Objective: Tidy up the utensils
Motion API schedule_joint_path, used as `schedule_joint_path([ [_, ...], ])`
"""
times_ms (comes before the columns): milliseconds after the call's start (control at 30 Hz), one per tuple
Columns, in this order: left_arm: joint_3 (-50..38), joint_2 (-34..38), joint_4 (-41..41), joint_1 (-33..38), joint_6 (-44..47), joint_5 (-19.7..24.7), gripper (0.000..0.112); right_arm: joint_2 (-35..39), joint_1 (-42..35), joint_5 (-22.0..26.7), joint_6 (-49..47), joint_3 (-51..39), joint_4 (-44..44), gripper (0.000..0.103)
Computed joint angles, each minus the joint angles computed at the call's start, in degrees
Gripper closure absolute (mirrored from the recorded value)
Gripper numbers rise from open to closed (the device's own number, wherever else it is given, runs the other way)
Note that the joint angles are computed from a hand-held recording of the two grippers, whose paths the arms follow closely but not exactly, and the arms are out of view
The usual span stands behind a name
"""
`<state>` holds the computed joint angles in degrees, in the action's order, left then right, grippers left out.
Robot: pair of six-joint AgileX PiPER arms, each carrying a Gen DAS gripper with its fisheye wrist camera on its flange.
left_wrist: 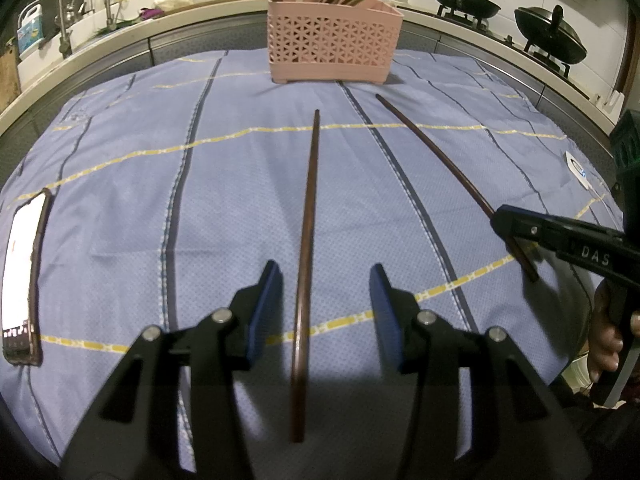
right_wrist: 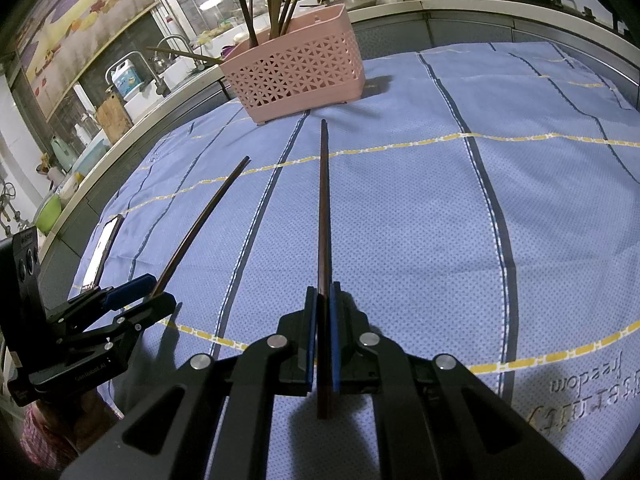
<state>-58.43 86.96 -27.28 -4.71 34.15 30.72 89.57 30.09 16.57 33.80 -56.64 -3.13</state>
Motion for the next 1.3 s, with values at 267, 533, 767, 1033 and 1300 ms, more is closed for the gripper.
schedule_joint_path([
  [267,0.0,0.0,0.1,-0.1,-0.1,-0.1,0.068,0.2,-0.2,0.0,-0.8,-0.2,0.5,0.096],
  [533,-0.1,0.0,0.1,0.0,-0.1,0.0,0.067,0.2,-0.3,0.2,-1.1,-0.4,0.5,0.096],
  [767,-0.1,0.1,0.3,-0.2,-0.4,0.0,0.067,0.3,0.5,0.6,2.5,-0.5,-4.3,0.096],
  [1033,-0.8,0.7,-0.2,0.1,0.2,0.4,0.062,0.7,-0.3,1.1,-0.5,-1.1,-1.6,0.096],
  [1300,-3.5,2.6,5.1,-2.0,-5.2,-0.4,0.06,2.1,0.7,2.9,2.9,-3.3,-7.0,0.096],
])
